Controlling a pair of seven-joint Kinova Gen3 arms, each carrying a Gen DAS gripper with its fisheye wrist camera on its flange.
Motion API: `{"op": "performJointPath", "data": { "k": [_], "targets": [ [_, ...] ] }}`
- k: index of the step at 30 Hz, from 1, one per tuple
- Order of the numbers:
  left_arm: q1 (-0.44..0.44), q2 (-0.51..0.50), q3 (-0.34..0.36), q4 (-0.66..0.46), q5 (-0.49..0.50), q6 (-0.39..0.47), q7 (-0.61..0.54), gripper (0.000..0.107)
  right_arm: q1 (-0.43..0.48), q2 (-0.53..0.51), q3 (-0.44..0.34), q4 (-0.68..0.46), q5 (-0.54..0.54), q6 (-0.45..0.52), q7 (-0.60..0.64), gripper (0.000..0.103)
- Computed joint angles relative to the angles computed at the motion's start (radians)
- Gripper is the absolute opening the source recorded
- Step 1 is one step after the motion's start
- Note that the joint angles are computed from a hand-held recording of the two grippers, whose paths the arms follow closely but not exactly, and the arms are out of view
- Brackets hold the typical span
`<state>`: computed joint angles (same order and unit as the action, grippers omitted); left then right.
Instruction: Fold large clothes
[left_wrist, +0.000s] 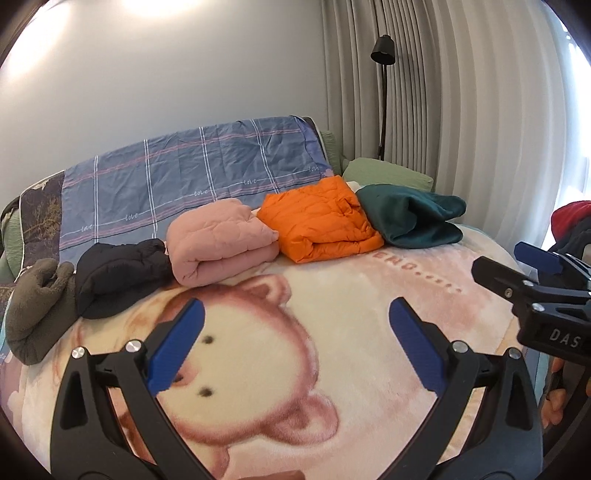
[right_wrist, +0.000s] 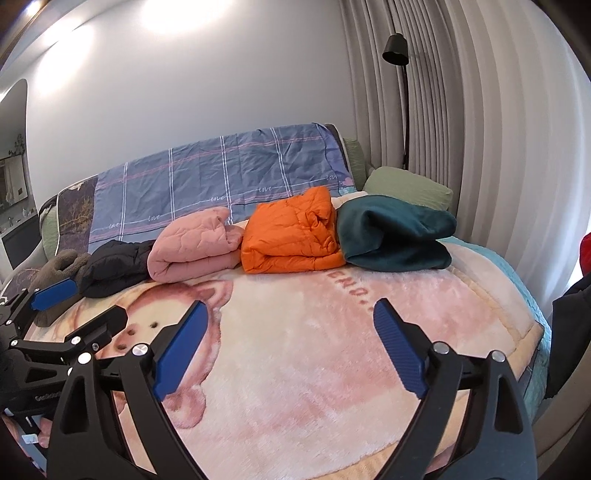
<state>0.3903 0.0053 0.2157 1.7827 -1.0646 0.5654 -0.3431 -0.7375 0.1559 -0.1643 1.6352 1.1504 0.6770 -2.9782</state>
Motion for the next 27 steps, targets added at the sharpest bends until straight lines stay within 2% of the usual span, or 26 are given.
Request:
{"op": "performJointPath", "data": {
  "k": [9, 13, 16, 27],
  "targets": [
    [0.019, 0.004, 0.010, -0.001, -0.033, 0.051, 0.022, 0.101, -0.015, 0.012, -0.001, -0.012, -0.002, 0.031, -0.001, 0.091],
    [0.040, 0.017, 0.014, -0.013, -0.061, 0.118, 0.052, 0.101, -0.021, 0.015, 0.001, -0.015, 0.000, 0.036, -0.003, 0.091],
    [0.038, 0.015, 0.004, -0.017, -0.027, 0.111, 0.029, 0.101, -0.024, 0.018, 0.001, -0.017, -0.001, 0.039, 0.003, 0.091],
    [0.043, 0.024, -0.003, -0.020, -0.016, 0.114, 0.013, 0.101, -0.044, 0.042, 0.012, -0.039, -0.003, 0.061, 0.027, 0.091]
  ]
}}
